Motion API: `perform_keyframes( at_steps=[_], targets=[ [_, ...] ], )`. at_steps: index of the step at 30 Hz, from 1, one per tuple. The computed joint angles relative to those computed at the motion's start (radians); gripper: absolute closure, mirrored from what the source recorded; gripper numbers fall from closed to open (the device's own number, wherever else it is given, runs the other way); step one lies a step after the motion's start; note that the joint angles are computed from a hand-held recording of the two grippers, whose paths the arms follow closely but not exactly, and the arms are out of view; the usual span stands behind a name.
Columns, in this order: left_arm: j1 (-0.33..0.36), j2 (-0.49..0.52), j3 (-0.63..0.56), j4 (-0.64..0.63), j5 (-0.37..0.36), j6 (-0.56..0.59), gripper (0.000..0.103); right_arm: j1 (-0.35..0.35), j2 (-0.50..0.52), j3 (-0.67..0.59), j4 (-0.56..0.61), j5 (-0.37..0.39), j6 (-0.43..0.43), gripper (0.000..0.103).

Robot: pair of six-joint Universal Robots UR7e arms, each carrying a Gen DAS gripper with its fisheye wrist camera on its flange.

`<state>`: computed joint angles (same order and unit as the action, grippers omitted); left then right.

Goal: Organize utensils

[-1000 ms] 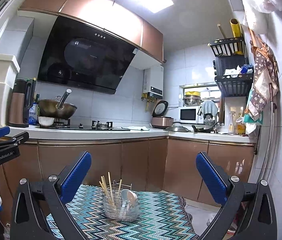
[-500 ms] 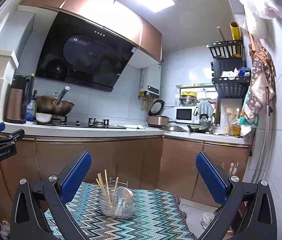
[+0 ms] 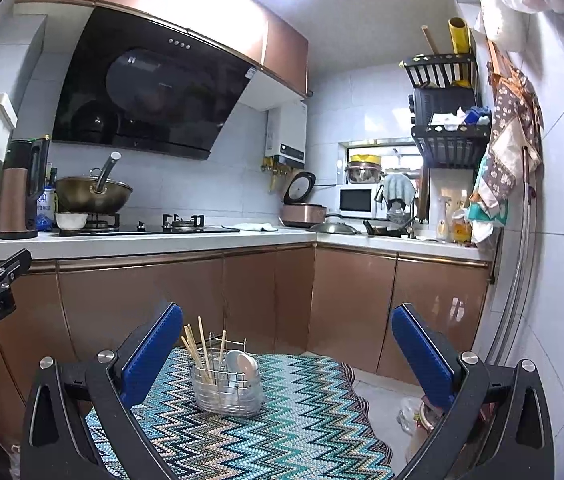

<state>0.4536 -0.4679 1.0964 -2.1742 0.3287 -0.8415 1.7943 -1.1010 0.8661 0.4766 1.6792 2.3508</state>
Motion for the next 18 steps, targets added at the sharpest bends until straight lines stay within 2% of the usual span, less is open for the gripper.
perform_keyframes(
  at_steps=[9, 18],
  targets=[
    [0.003, -0.028, 0.038, 0.021, -0.014, -0.055, 0.022, 0.001, 0.031, -0.03, 0.035, -0.005, -0.011, 0.0],
    [0.018, -0.011, 0.017, 0.0, -0.032, -0.01, 0.022, -0.005, 0.101, -0.121, 0.117, -0.016, -0.018, 0.0]
  ],
)
